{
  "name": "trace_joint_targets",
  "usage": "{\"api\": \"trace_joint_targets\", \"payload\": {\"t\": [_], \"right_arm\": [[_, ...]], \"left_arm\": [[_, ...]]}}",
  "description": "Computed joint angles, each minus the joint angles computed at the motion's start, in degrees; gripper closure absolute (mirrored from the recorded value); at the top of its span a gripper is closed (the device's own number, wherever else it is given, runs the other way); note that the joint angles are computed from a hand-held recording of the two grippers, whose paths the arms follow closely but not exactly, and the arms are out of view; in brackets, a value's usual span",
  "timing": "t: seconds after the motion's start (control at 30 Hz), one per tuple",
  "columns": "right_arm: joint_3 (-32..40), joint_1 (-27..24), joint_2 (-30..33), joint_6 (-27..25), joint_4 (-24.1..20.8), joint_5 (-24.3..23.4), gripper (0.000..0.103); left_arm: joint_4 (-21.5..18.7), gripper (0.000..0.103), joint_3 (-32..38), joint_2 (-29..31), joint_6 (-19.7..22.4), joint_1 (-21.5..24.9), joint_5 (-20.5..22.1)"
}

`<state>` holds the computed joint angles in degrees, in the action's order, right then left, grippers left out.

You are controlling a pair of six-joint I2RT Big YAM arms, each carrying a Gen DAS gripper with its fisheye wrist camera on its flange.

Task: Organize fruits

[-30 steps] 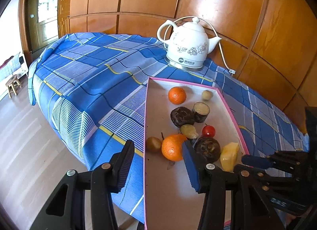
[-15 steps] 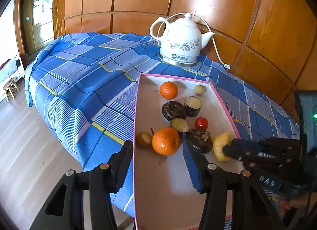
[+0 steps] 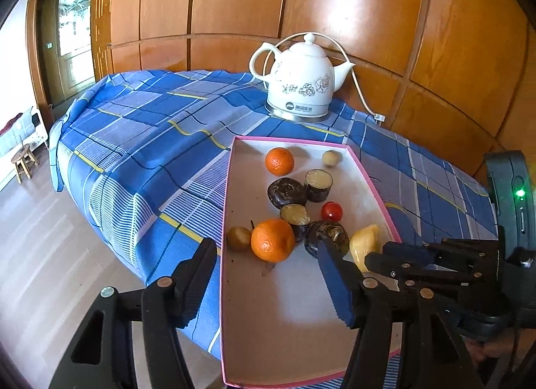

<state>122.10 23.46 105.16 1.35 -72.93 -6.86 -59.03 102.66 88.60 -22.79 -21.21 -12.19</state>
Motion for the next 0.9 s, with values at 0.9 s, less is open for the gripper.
{"api": "trace_joint_targets", "payload": {"t": [0.9], "right_arm": [[-16.8,1.6,-14.0,7.6,11.8,13.9,0.069]], "left_arm": [[3.9,0.0,-3.7,-4.1,-0.5,-4.1,-8.0]]}}
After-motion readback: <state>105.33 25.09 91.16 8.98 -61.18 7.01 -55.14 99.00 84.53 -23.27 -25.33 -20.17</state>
